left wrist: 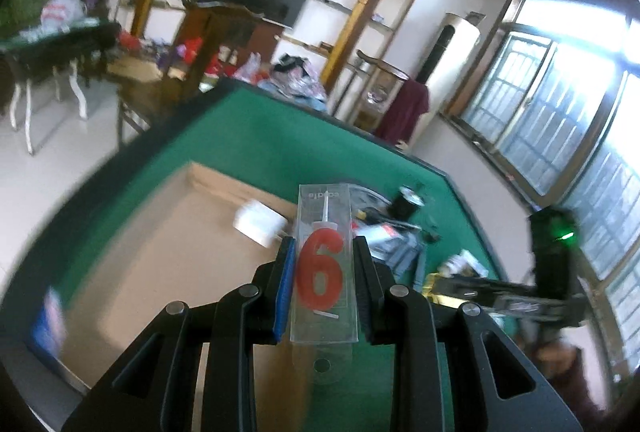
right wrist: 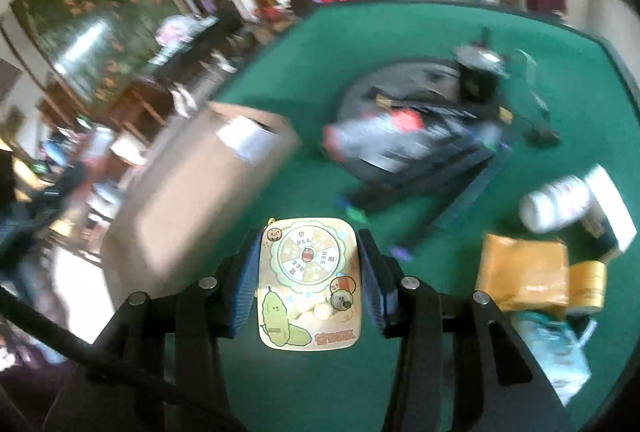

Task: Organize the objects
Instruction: 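Grasp the cream keychain tin with the right tool while the left holds the candle, then lower the candle and the tin into the tray and open both tools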

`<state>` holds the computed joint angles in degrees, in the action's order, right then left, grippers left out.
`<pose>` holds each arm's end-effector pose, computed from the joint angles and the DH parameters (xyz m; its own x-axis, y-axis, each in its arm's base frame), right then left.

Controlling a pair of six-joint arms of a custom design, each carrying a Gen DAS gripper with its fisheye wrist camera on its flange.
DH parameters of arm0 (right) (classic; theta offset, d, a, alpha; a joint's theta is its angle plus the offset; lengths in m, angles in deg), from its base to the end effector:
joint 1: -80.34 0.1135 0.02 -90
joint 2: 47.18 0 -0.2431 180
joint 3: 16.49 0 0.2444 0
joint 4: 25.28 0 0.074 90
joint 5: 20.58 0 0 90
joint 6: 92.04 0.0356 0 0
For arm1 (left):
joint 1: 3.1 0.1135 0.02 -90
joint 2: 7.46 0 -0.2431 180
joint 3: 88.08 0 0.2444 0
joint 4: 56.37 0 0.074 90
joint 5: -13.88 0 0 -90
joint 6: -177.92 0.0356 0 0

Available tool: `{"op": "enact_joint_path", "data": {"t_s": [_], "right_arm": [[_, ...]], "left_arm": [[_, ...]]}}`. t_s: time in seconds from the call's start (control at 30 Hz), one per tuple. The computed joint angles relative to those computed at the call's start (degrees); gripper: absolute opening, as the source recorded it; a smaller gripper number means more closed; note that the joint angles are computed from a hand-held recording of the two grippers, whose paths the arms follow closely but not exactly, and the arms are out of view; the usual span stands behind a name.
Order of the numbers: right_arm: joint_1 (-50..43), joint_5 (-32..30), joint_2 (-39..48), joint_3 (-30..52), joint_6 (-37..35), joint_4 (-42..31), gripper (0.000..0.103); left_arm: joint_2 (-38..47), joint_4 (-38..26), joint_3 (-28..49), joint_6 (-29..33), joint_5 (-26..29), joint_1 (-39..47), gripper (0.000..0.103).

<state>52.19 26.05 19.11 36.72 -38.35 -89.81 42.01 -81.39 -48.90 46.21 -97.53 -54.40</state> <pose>0.1718 -0.0642 0.1832 -0.8201 -0.0494 -0.5701 -0.3383 0.8454 0.4134 0.1289 -0.1401 0.1927 -0.6293 -0.2052 -0.7496 0.1629 0.9082 -0.3854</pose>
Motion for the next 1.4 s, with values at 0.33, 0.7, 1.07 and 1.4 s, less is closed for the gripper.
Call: {"op": "enact_joint_path", "data": {"t_s": [0.33, 0.7, 1.07, 1.4], "right_arm": [[35.54, 6.03, 8.27, 3.54, 47.71, 28.93, 0.045], [44.93, 14.77, 36.71, 17.52, 64.83, 43.6, 0.045], [45.68, 16.79, 42.04, 20.84, 68.19, 44.88, 0.045], [49.42, 27.28, 39.75, 22.19, 65.81, 38.71, 0.045]], "left_arm": [[20.96, 9.03, 7.09, 17.87, 10.52, 21.24, 0.023], [44.73, 22.38, 9.97, 16.24, 26.49, 34.5, 0.023], [50.35, 29.65, 9.37, 11.61, 33.15, 37.37, 0.025], [49.69, 30.21, 8.75, 10.64, 33.2, 37.17, 0.029]]}}
